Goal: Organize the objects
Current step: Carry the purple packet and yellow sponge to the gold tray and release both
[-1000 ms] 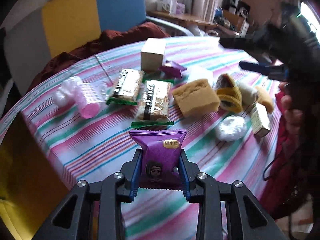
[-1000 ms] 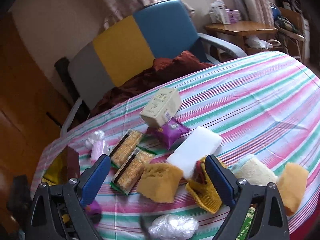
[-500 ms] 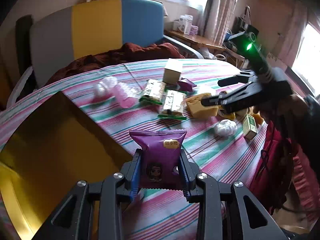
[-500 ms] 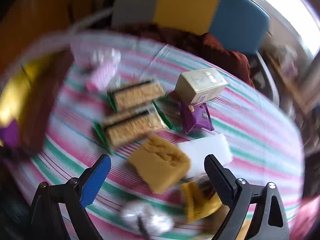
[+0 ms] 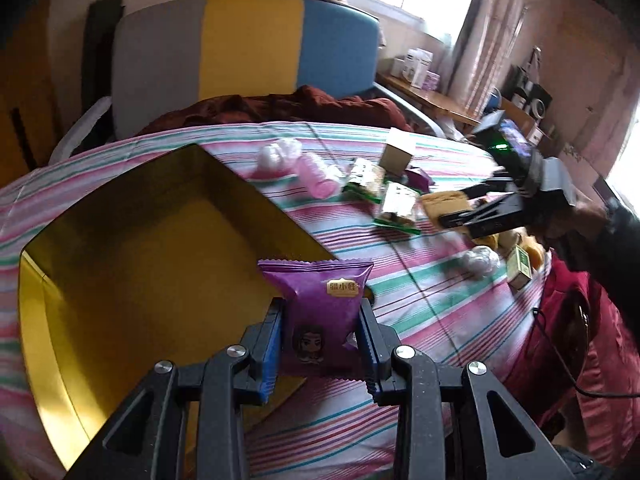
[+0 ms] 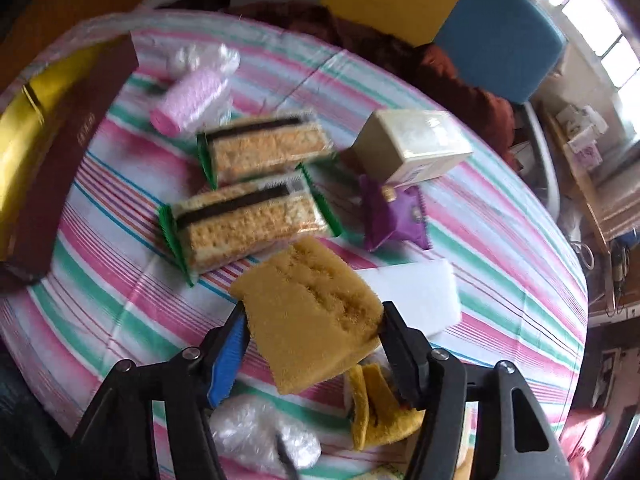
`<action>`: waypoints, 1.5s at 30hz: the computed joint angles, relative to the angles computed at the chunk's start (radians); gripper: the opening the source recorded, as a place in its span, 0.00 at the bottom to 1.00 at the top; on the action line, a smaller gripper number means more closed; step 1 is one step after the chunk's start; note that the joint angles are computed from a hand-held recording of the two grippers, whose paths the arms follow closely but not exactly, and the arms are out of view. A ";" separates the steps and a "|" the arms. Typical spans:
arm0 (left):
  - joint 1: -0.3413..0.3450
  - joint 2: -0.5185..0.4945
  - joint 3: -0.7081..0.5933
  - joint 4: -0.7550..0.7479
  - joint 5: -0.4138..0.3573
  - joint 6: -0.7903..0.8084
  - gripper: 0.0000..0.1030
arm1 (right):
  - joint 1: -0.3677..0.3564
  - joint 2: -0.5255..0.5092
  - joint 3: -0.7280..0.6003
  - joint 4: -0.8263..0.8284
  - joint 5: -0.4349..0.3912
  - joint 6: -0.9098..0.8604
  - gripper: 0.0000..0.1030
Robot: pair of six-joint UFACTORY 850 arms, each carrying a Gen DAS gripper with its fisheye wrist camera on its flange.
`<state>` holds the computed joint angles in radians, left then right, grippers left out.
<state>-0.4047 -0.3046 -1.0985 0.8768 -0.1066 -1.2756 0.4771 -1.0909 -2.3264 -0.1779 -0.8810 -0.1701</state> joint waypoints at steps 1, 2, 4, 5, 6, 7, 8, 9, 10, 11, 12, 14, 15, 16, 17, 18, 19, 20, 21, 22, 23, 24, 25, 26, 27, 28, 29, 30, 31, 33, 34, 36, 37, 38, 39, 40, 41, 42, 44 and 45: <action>0.003 0.005 0.007 0.039 0.000 -0.045 0.34 | -0.002 0.024 0.030 0.007 0.022 0.007 0.63; 0.006 0.011 0.016 0.089 0.000 -0.104 0.34 | -0.001 0.052 0.064 0.015 0.049 0.018 0.63; 0.012 0.024 0.032 0.186 -0.010 -0.219 0.34 | 0.002 0.117 0.141 0.057 0.117 0.024 0.63; 0.015 0.031 0.041 0.229 -0.016 -0.269 0.34 | 0.008 0.129 0.151 0.080 0.134 0.024 0.63; 0.018 0.039 0.051 0.276 -0.020 -0.323 0.34 | 0.016 0.160 0.195 0.127 0.174 0.004 0.63; 0.023 0.051 0.064 0.335 -0.030 -0.394 0.34 | 0.022 0.176 0.211 0.163 0.192 -0.012 0.63; 0.024 0.056 0.071 0.368 -0.038 -0.434 0.34 | 0.030 0.193 0.230 0.214 0.215 -0.037 0.63; 0.029 0.066 0.081 0.395 -0.044 -0.468 0.34 | 0.039 0.198 0.234 0.271 0.227 -0.067 0.63; 0.034 0.077 0.093 0.429 -0.055 -0.513 0.34 | 0.048 0.198 0.233 0.324 0.231 -0.099 0.63; 0.036 0.087 0.102 0.450 -0.069 -0.545 0.34 | 0.057 0.188 0.213 0.379 0.221 -0.135 0.63; 0.041 0.098 0.115 0.467 -0.082 -0.571 0.34 | 0.070 0.176 0.193 0.438 0.206 -0.177 0.63; 0.051 0.120 0.140 0.480 -0.107 -0.603 0.34 | 0.093 0.153 0.157 0.512 0.182 -0.233 0.63; 0.055 0.131 0.153 0.480 -0.121 -0.613 0.34 | 0.112 0.128 0.118 0.544 0.158 -0.255 0.63; 0.061 0.142 0.167 0.473 -0.133 -0.619 0.34 | 0.125 0.107 0.089 0.557 0.143 -0.260 0.63; 0.066 0.150 0.179 0.470 -0.142 -0.627 0.34 | 0.140 0.084 0.058 0.565 0.129 -0.257 0.63; 0.070 0.159 0.193 0.469 -0.154 -0.641 0.35 | 0.152 0.063 0.028 0.578 0.112 -0.256 0.63; 0.076 0.169 0.209 0.455 -0.164 -0.643 0.35 | 0.164 0.037 -0.009 0.589 0.093 -0.247 0.63; 0.078 0.172 0.216 0.451 -0.170 -0.647 0.35 | 0.175 0.003 -0.060 0.610 0.065 -0.239 0.65; 0.079 0.180 0.228 0.450 -0.185 -0.660 0.38 | 0.180 -0.014 -0.085 0.646 0.046 -0.253 0.67; 0.081 0.189 0.240 0.450 -0.192 -0.672 0.46 | 0.183 -0.039 -0.120 0.691 0.022 -0.272 0.70; 0.083 0.199 0.252 0.466 -0.195 -0.697 0.52 | 0.188 -0.063 -0.153 0.736 0.000 -0.288 0.74; 0.078 0.214 0.269 0.508 -0.219 -0.755 0.65 | 0.196 -0.072 -0.167 0.756 -0.005 -0.290 0.82; 0.069 0.222 0.278 0.528 -0.249 -0.786 0.75 | 0.203 -0.082 -0.186 0.757 -0.008 -0.285 0.83; 0.063 0.229 0.284 0.544 -0.276 -0.807 0.77 | 0.211 -0.084 -0.186 0.757 -0.003 -0.285 0.83; 0.059 0.238 0.292 0.559 -0.300 -0.826 0.78 | 0.216 -0.083 -0.184 0.754 -0.001 -0.283 0.83; 0.057 0.247 0.299 0.567 -0.316 -0.840 0.78 | 0.222 -0.077 -0.173 0.745 0.007 -0.280 0.83; 0.059 0.251 0.302 0.574 -0.323 -0.849 0.78 | 0.226 -0.060 -0.140 0.734 0.027 -0.283 0.83; 0.057 0.257 0.305 0.577 -0.338 -0.854 0.78 | 0.234 -0.049 -0.120 0.703 0.052 -0.272 0.83; 0.049 0.256 0.301 0.562 -0.375 -0.847 0.81 | 0.242 -0.016 -0.061 0.675 0.097 -0.268 0.83; 0.041 0.251 0.291 0.545 -0.422 -0.839 0.86 | 0.252 0.037 0.035 0.616 0.188 -0.245 0.83; 0.032 0.249 0.286 0.539 -0.457 -0.845 0.87 | 0.259 0.059 0.075 0.579 0.237 -0.220 0.83; 0.021 0.245 0.280 0.529 -0.504 -0.845 0.90 | 0.270 0.114 0.172 0.515 0.335 -0.179 0.83; 0.013 0.241 0.274 0.514 -0.533 -0.834 0.91 | 0.274 0.141 0.217 0.497 0.374 -0.165 0.83; 0.009 0.240 0.274 0.508 -0.553 -0.832 0.92 | 0.279 0.164 0.259 0.473 0.420 -0.141 0.83; 0.004 0.238 0.272 0.503 -0.571 -0.831 0.93 | 0.283 0.170 0.272 0.457 0.443 -0.122 0.83; -0.001 0.238 0.272 0.499 -0.583 -0.833 0.93 | 0.283 0.187 0.299 0.447 0.464 -0.113 0.84; -0.006 0.237 0.270 0.490 -0.593 -0.829 0.93 | 0.285 0.202 0.325 0.422 0.494 -0.086 0.84; -0.011 0.234 0.267 0.479 -0.604 -0.822 0.94 | 0.285 0.203 0.329 0.412 0.504 -0.074 0.84; -0.016 0.231 0.263 0.471 -0.610 -0.815 0.97 | 0.285 0.230 0.371 0.416 0.536 -0.068 0.84; -0.019 0.233 0.263 0.472 -0.612 -0.820 0.98 | 0.285 0.236 0.381 0.403 0.547 -0.053 0.84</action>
